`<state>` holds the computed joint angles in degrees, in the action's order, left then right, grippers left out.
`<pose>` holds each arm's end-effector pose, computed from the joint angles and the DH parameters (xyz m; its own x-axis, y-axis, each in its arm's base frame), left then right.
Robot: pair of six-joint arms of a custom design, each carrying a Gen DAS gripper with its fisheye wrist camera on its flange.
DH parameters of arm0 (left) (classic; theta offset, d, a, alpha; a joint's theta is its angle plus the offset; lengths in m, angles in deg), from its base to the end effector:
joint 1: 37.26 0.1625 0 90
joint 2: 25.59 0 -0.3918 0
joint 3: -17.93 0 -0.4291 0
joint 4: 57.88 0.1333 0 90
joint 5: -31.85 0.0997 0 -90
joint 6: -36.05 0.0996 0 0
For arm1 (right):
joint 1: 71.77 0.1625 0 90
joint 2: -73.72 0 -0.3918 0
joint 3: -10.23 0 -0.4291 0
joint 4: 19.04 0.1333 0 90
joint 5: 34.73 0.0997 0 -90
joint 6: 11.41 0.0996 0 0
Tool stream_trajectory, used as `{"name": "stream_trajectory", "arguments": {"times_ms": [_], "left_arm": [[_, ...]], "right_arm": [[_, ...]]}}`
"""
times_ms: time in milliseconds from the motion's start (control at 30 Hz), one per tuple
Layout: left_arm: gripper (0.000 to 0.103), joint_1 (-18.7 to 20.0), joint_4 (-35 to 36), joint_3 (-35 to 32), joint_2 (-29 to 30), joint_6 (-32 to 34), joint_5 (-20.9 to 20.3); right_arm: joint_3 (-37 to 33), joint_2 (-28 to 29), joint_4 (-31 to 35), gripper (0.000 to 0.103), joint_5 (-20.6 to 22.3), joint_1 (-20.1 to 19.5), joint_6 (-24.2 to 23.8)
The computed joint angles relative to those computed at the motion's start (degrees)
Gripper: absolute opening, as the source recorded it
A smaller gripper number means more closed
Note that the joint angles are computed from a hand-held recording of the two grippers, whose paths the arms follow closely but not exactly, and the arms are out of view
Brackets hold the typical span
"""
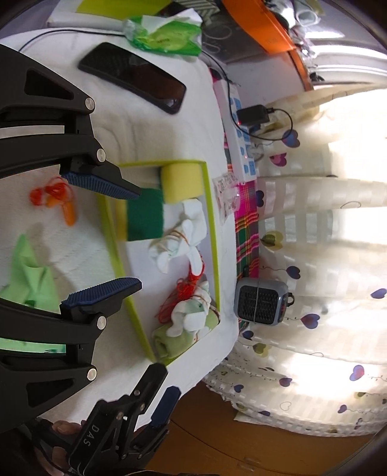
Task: Organize soft objects
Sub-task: 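Withdraw both open tools toward the green cloth on the table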
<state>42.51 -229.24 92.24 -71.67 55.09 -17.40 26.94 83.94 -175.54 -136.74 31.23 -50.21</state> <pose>0.0584 -0.7930 0.2762 -0.7576 -0.1660 -0.6312 0.3742 0.6819 -0.6285 0.3137 -0.8585 -0.1129 -0.6573 -0.5415 0.5242 -0.7510 0.5284 -0.3959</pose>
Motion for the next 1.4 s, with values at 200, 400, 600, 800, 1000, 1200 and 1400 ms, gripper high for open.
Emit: {"name": "stream_trajectory", "arguments": {"times_ms": [200,400,600,800,1000,1200,1400], "left_arm": [[0.054,0.22,-3.04,6.43,-3.66,-1.82,0.42],[0.054,0.35,-7.14,12.95,-7.20,-4.73,1.03],[0.054,0.91,-8.65,16.72,-9.21,-8.06,1.30],[0.054,1.70,-8.71,17.82,-9.95,-8.96,0.98],[0.054,2.90,-8.75,17.56,-10.07,-10.37,1.04],[0.054,3.79,-7.03,16.62,-9.83,-11.70,0.62],[0.054,4.22,-5.66,14.94,-8.91,-11.25,-0.66]], "right_arm": [[20.35,-10.77,-6.83,0.065,2.39,-1.05,0.77],[28.69,-15.58,-2.44,0.065,8.31,-2.28,-0.97],[30.31,-16.28,3.69,0.068,11.26,-2.53,-3.23],[29.51,-15.54,7.04,0.069,11.29,-2.39,-4.45],[29.82,-14.66,6.86,0.069,8.52,-1.70,-6.79],[31.08,-14.21,3.92,0.069,5.15,-0.86,-10.94],[31.08,-13.56,1.78,0.069,2.66,-0.42,-12.35]]}}
